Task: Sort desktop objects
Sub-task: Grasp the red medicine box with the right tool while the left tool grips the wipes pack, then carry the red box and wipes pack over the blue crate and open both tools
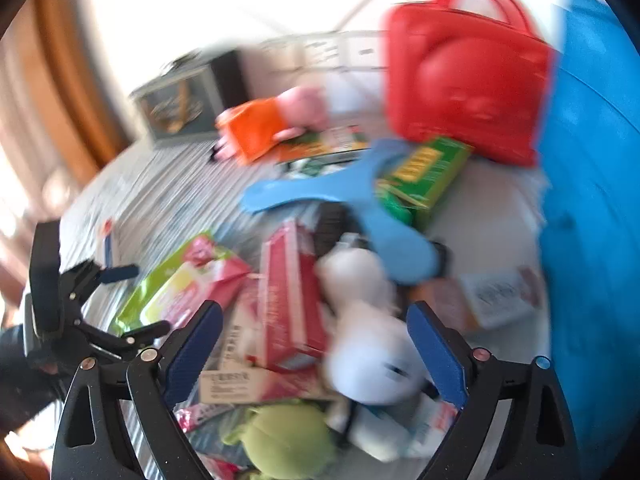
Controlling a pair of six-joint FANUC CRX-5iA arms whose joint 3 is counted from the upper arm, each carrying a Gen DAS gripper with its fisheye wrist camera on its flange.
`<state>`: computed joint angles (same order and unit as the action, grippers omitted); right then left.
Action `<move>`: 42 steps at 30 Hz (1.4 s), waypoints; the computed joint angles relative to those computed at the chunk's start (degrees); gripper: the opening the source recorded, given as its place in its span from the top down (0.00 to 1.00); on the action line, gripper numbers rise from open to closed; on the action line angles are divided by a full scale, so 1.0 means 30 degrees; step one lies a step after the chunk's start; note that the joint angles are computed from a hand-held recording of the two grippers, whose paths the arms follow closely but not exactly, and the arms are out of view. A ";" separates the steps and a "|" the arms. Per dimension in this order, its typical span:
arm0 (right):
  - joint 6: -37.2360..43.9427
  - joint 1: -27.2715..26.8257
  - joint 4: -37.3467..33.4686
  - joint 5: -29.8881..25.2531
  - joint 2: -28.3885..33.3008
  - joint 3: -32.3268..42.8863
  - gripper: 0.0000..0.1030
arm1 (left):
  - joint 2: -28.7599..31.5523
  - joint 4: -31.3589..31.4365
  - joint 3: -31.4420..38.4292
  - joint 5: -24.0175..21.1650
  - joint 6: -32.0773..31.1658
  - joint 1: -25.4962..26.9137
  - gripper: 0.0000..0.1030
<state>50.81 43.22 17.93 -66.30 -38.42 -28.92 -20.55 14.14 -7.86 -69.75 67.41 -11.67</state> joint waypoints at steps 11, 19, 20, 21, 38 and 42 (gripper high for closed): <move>0.3396 0.0872 0.1594 -0.1515 0.5468 0.0927 0.07 | 0.0247 -0.1542 0.0043 0.0279 0.0461 -0.1349 0.09; 0.2749 0.1127 0.3291 -0.1876 0.6668 0.0553 0.19 | 0.0826 -0.1247 0.0396 0.0206 0.0170 -0.1681 0.27; 0.2455 0.1161 0.3627 -0.2046 0.6759 0.0554 0.27 | 0.0793 -0.1471 0.0513 0.0136 0.0269 -0.1776 0.34; 0.2301 0.1182 0.3845 -0.2143 0.6742 0.0565 0.38 | 0.0708 -0.1517 0.0563 0.0000 0.0218 -0.1728 0.36; -0.0155 0.0769 0.1330 -0.1589 0.2801 0.1989 0.54 | -0.1350 -0.1073 0.1160 -0.0225 -0.0182 -0.0956 0.37; -0.1437 0.2277 0.2445 -0.2322 0.1696 0.2197 0.54 | -0.1783 -0.1258 0.1988 0.0003 -0.0302 -0.1147 0.37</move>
<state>46.49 50.05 25.26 -73.27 -33.33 -22.33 -25.90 10.37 -1.90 -69.74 66.51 -15.11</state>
